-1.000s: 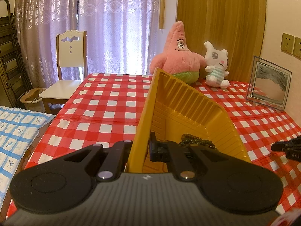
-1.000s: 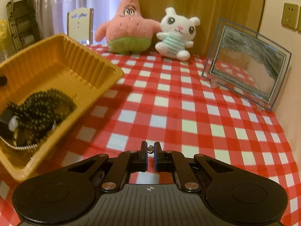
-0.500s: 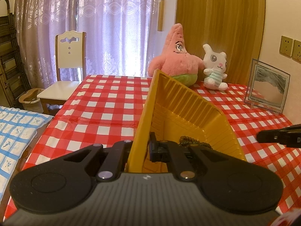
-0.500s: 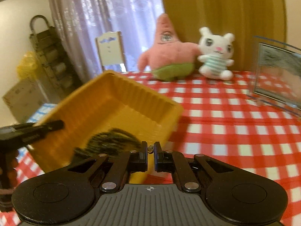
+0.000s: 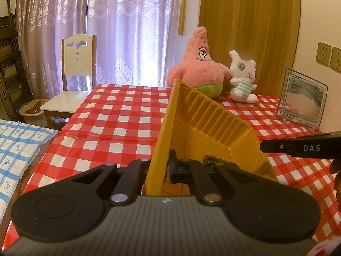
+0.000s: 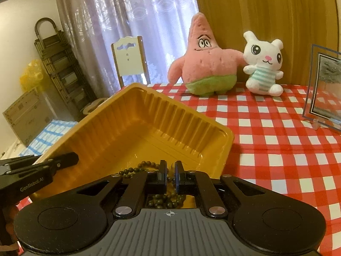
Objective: Organize jewelry
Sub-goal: 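Carry the small bead into the yellow tray and open the right tool, then lower the yellow tray onto the table and open the left tool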
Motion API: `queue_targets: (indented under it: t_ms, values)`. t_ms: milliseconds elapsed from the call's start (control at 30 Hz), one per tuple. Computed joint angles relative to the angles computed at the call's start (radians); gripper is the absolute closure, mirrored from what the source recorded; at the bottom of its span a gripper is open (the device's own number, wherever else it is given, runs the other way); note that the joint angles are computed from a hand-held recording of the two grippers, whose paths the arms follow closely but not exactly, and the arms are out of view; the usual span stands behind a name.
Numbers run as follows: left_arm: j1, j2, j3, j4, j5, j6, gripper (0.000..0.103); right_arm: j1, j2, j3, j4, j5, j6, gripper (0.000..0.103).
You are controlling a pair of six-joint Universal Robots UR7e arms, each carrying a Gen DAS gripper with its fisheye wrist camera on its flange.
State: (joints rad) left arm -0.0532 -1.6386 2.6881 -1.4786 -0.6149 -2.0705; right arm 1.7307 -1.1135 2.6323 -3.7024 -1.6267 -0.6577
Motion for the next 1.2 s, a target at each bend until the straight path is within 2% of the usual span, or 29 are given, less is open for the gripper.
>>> queue_targets:
  t_ms: [33, 100, 133, 167, 667, 1033, 1200]
  values:
    - [0.0, 0.0, 0.0, 0.0, 0.0, 0.0, 0.097, -0.004, -0.004, 0.001, 0.003, 0.003, 0.0, 0.092]
    - [-0.001, -0.001, 0.0, 0.001, -0.001, 0.001, 0.097, -0.007, -0.01, 0.005, 0.006, 0.003, 0.001, 0.078]
    - [-0.001, 0.0, 0.0, 0.001, 0.0, 0.0, 0.097, -0.011, -0.011, 0.009, -0.001, 0.008, 0.002, 0.065]
    - [-0.001, -0.001, 0.001, 0.0, 0.0, 0.001, 0.097, -0.015, -0.014, 0.014, -0.008, 0.018, 0.004, 0.061]
    - [0.002, 0.003, 0.0, -0.006, 0.002, 0.004, 0.097, -0.083, -0.16, 0.081, 0.073, 0.006, -0.008, 0.061]
    - [0.012, 0.014, 0.009, -0.028, -0.006, -0.015, 0.097, -0.095, -0.179, 0.11, 0.068, -0.009, -0.007, 0.061]
    - [0.026, -0.049, 0.053, -0.066, -0.041, -0.062, 0.096, -0.088, -0.178, 0.11, 0.069, -0.027, 0.0, 0.061]
